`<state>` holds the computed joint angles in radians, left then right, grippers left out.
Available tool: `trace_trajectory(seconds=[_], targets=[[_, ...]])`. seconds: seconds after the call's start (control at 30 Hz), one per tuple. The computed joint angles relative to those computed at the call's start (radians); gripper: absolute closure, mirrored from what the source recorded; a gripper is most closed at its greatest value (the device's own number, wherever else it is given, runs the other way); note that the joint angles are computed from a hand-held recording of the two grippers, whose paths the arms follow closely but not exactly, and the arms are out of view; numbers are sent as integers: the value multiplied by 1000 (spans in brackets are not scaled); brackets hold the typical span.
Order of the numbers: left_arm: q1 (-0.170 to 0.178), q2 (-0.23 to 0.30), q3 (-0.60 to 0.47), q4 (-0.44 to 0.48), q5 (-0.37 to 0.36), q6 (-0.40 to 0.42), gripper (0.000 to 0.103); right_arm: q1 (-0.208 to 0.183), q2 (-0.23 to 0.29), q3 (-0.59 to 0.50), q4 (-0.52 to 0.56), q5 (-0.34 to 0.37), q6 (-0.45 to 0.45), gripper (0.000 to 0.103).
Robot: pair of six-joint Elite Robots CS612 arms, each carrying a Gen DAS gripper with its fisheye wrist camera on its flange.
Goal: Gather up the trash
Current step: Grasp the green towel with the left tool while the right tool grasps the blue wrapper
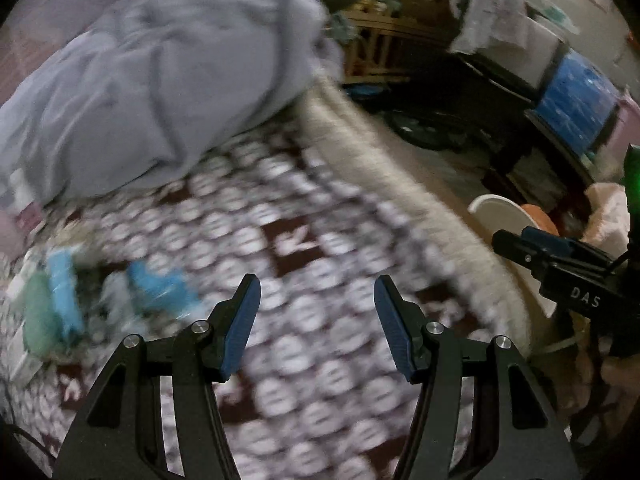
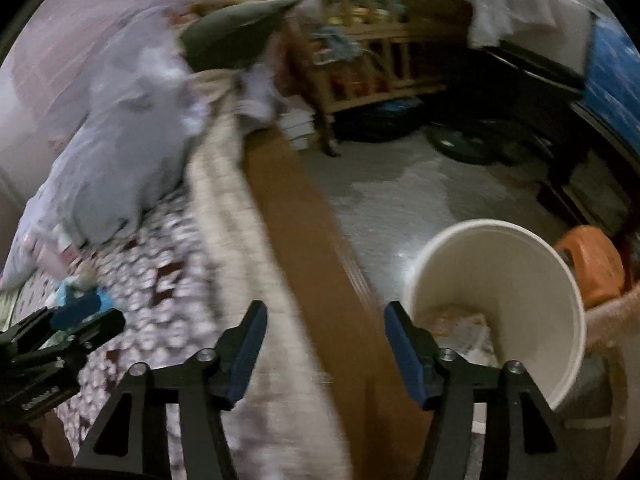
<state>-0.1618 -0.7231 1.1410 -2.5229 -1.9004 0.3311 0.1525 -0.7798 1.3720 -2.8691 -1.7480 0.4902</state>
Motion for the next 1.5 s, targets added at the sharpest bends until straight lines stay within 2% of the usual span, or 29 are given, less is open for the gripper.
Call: trace_trajectory(seconds=[0.2, 0.5, 0.6, 0.7, 0.83, 0.93, 1.1, 1.13, 1.17, 1.23, 1.3, 1.33, 1.4, 1.5], targets=[[52, 9, -16, 4, 45, -45, 45, 35, 71, -134, 83, 121, -93, 42], [134, 41, -80, 30, 120, -125, 45, 85, 203, -381, 247, 232, -234, 42], [157, 60, -113, 44, 139, -153, 45, 98, 248, -469, 303, 245, -293, 42], [178, 83, -158, 81, 128, -183, 45, 111, 299, -567, 348, 247, -361, 41], [202, 129, -240, 142, 63, -223, 45, 128, 389, -742, 482, 186, -446, 41], [206, 169, -311, 193, 45, -244, 45, 126, 440, -840, 548, 187, -459, 41], [199, 239, -430, 271, 63, -266, 45, 122, 496, -941, 586, 224, -460, 41], [195, 254, -453, 286, 80, -264, 45, 123, 503, -952, 590, 225, -464, 42], [192, 261, -464, 291, 95, -263, 45, 123, 505, -953, 582, 231, -466, 51], [188, 276, -485, 299, 114, -263, 45, 119, 500, -940, 568, 257, -465, 64], [191, 291, -507, 312, 93, -270, 48, 122, 496, -930, 554, 250, -471, 65], [194, 295, -513, 315, 84, -277, 55, 121, 485, -906, 537, 253, -471, 68], [199, 296, -518, 322, 61, -287, 60, 116, 452, -839, 490, 272, -456, 69], [204, 254, -453, 270, 36, -269, 62, 107, 391, -720, 400, 294, -425, 69]])
